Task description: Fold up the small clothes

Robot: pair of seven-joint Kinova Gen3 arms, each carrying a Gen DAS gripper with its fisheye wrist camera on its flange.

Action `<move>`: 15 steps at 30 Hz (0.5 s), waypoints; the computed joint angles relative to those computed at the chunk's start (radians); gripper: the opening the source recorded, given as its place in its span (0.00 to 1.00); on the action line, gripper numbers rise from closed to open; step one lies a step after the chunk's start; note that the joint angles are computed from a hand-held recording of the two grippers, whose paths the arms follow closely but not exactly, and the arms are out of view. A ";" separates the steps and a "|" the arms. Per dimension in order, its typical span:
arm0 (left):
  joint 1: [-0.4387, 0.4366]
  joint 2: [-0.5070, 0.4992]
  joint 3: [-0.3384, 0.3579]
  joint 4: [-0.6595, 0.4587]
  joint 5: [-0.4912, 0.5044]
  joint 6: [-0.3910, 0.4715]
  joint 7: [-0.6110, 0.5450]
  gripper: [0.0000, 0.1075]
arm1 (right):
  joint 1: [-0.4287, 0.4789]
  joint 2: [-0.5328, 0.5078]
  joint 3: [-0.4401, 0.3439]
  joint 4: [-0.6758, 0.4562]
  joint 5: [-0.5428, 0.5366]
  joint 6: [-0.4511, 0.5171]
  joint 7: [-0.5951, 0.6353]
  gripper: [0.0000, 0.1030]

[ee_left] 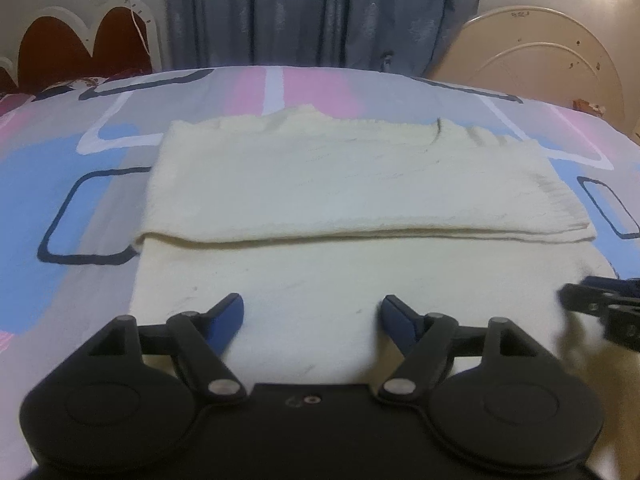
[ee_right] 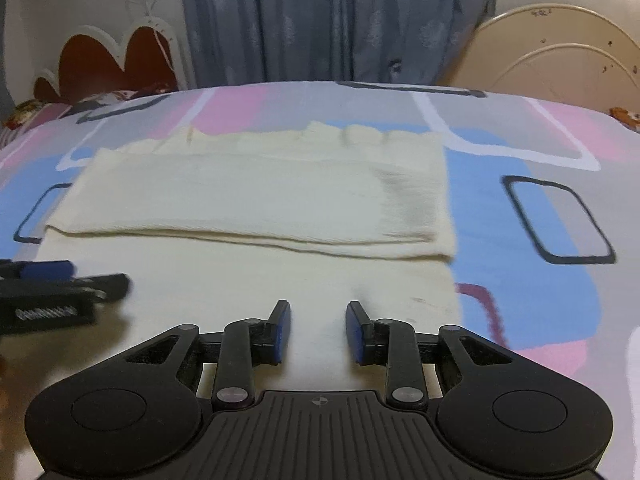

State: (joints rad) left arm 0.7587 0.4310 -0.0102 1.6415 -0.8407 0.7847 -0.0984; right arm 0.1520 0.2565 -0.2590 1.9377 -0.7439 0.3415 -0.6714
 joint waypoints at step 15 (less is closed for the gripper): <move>0.059 -0.078 0.063 0.038 -0.018 0.134 0.086 0.66 | 0.077 -0.091 0.025 0.059 -0.221 0.188 0.249 0.29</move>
